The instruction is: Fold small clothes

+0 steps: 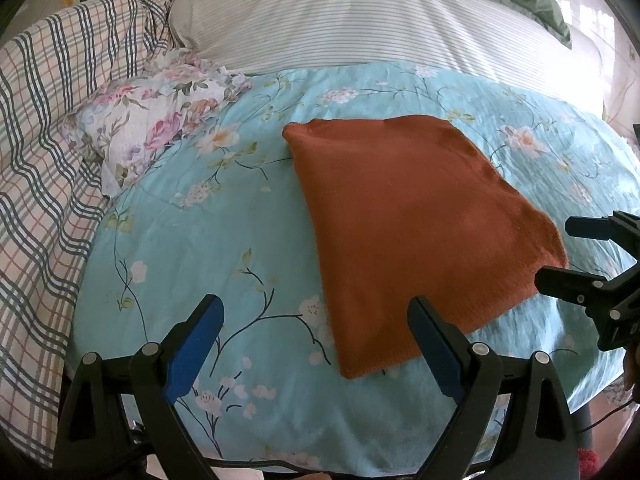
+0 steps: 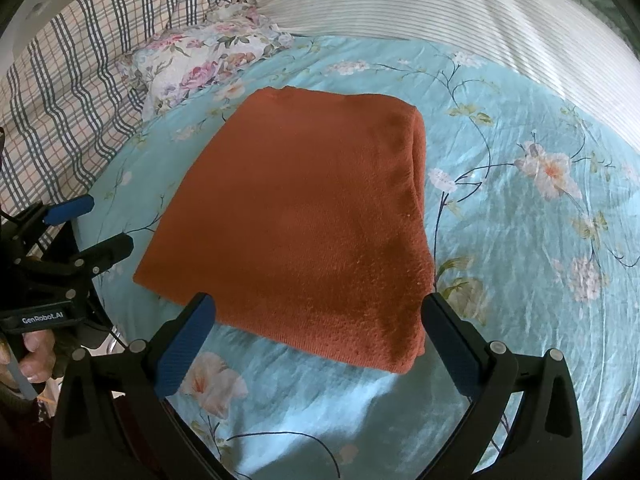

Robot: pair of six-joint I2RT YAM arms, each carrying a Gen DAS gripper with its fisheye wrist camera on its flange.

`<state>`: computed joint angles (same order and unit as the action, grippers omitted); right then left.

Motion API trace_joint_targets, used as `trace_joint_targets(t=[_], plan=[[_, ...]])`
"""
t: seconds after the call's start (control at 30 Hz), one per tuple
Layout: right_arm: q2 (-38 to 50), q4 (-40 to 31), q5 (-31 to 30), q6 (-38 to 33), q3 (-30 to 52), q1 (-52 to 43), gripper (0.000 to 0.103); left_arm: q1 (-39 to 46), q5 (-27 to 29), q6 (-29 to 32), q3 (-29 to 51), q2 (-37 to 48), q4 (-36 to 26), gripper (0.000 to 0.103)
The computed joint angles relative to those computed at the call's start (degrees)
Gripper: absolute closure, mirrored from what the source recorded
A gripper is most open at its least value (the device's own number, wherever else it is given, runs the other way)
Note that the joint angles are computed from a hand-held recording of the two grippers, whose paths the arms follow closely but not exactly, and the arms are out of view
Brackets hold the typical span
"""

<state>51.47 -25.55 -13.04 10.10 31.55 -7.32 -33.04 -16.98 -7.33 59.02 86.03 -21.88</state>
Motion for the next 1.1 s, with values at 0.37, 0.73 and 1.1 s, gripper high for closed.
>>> trace_joint_targets(t=[0.37, 0.73, 1.1], plan=[[0.5, 0.6, -0.1, -0.1, 0.1, -0.2, 0.001, 0.4, 0.1, 0.2, -0.1, 0.3, 0.5, 0.009], [0.3, 0.4, -0.1, 0.0, 0.0, -0.2, 0.001, -1.3, -1.0, -1.1, -0.1, -0.1, 0.0, 0.009], [0.2, 0.0, -0.2, -0.1, 0.4, -0.3, 0.001, -1.6, -1.1, -1.5, 0.0, -0.3, -0.1, 0.009]])
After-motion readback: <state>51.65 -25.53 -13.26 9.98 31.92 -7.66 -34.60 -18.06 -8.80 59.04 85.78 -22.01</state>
